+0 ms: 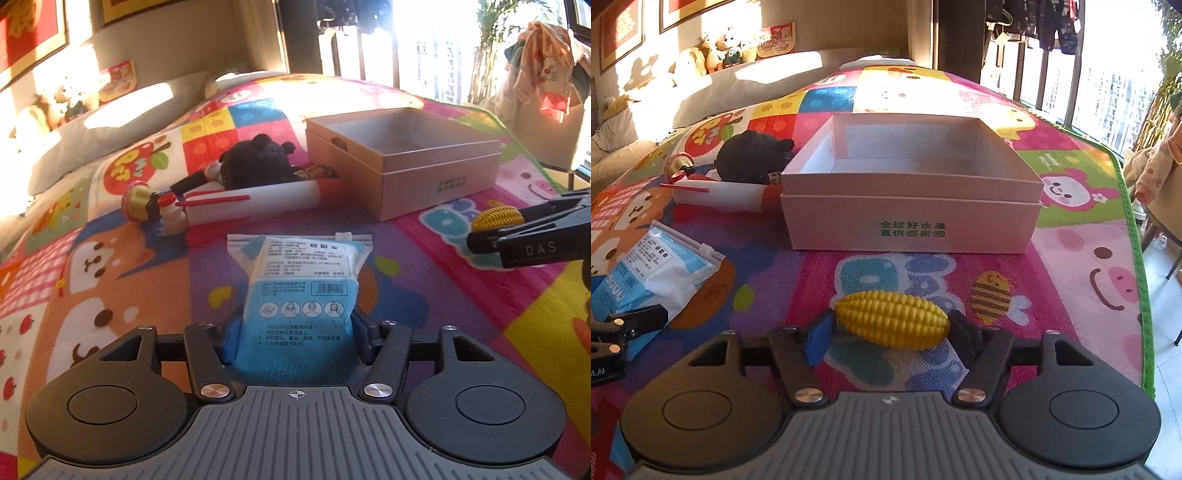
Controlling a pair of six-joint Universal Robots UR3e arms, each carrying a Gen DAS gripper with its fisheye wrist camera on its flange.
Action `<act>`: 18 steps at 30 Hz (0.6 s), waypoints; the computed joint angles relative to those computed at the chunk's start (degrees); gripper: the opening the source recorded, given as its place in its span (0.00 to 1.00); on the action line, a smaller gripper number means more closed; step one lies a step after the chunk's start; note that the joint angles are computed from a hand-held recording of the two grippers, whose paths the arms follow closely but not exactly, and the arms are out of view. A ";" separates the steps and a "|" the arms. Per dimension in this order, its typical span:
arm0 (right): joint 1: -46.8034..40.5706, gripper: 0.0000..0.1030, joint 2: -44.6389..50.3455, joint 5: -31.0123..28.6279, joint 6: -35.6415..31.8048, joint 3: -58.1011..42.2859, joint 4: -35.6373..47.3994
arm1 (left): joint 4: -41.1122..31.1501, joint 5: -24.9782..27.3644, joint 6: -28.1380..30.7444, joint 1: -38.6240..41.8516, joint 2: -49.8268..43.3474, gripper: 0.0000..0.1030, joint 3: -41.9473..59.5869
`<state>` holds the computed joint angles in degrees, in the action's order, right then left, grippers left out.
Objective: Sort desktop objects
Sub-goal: 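Lift corn toy and blue packet and drop both into the pink box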
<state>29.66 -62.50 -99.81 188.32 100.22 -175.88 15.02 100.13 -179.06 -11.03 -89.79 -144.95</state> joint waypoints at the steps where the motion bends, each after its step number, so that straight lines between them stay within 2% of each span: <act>1: 0.05 0.64 -1.15 0.25 -1.19 1.01 -0.26 | -0.77 -0.11 -0.01 -0.37 1.72 0.60 -0.54; 6: -2.75 0.64 -11.12 7.20 -7.71 8.65 0.50 | -4.68 -4.48 0.86 -0.26 8.86 0.60 1.68; 8: -3.75 0.64 -14.78 8.14 -10.50 11.02 -0.79 | -4.65 -7.70 1.91 1.01 7.81 0.60 6.33; 11: -4.18 0.64 -16.09 7.00 -12.70 10.17 -4.25 | -4.28 -11.52 2.38 2.05 1.24 0.60 18.27; 13: -3.48 0.64 -13.26 3.92 -15.06 5.78 -7.67 | -4.48 -13.39 1.71 2.87 -4.85 0.62 28.62; 14: -3.07 0.64 -10.66 2.33 -16.40 2.49 -9.66 | -6.46 -15.38 0.68 3.90 -7.60 0.74 34.25; 16: -2.82 0.66 -3.72 0.37 -18.77 -6.10 -12.63 | -12.30 -17.14 -2.60 5.64 -11.65 0.89 43.97; 18: -3.30 0.78 2.92 -0.47 -19.13 -15.79 -10.48 | -14.16 -14.49 -3.49 6.32 -12.64 0.89 46.96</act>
<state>26.36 -59.57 -100.28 169.18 84.43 -186.36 0.86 85.64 -182.55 -4.71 -102.43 -97.99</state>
